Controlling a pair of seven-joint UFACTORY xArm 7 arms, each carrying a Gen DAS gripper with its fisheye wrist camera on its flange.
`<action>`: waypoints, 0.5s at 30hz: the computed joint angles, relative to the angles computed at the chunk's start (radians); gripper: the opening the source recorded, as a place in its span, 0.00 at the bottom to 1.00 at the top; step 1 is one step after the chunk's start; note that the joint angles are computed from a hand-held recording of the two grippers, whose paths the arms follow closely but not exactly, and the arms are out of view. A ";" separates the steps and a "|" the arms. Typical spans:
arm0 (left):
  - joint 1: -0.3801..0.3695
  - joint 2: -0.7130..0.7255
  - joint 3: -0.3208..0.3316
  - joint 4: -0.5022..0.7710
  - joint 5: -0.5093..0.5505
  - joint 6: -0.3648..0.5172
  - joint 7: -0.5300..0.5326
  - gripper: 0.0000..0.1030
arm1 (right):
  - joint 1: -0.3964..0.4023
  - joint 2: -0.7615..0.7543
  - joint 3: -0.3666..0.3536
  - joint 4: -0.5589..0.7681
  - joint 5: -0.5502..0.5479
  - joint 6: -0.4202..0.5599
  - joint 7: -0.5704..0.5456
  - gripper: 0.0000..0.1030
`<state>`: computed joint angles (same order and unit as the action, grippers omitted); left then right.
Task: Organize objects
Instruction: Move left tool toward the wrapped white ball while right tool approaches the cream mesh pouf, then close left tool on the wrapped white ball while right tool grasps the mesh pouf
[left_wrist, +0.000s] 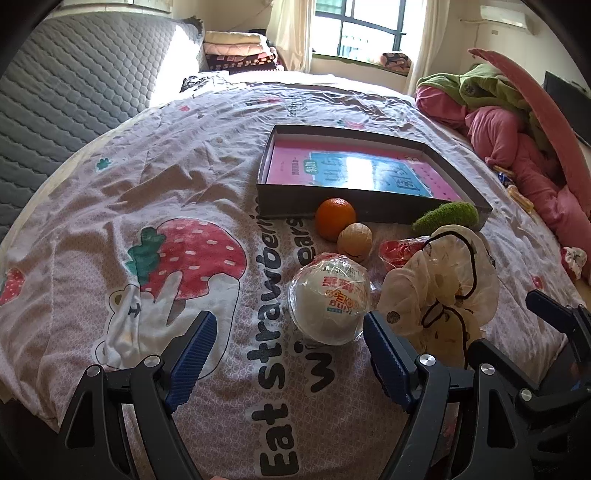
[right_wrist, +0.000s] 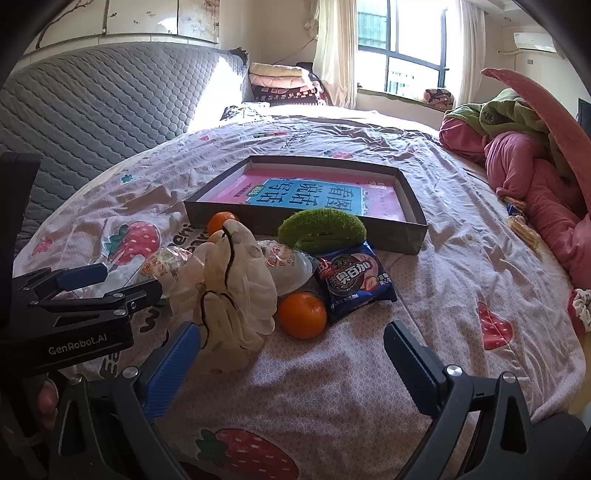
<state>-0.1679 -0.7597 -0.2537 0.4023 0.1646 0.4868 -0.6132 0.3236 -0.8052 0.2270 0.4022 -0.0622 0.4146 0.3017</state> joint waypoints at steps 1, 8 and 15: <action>-0.002 0.007 0.003 0.001 0.000 -0.006 0.004 0.80 | 0.000 0.013 0.000 0.006 0.000 0.000 -0.002 0.96; -0.015 0.058 0.028 0.014 -0.014 -0.043 0.036 0.80 | 0.012 0.087 -0.006 0.038 0.001 -0.013 -0.024 0.84; -0.022 0.119 0.050 0.040 -0.039 -0.060 0.070 0.80 | 0.016 0.173 -0.001 0.082 -0.019 -0.023 -0.069 0.62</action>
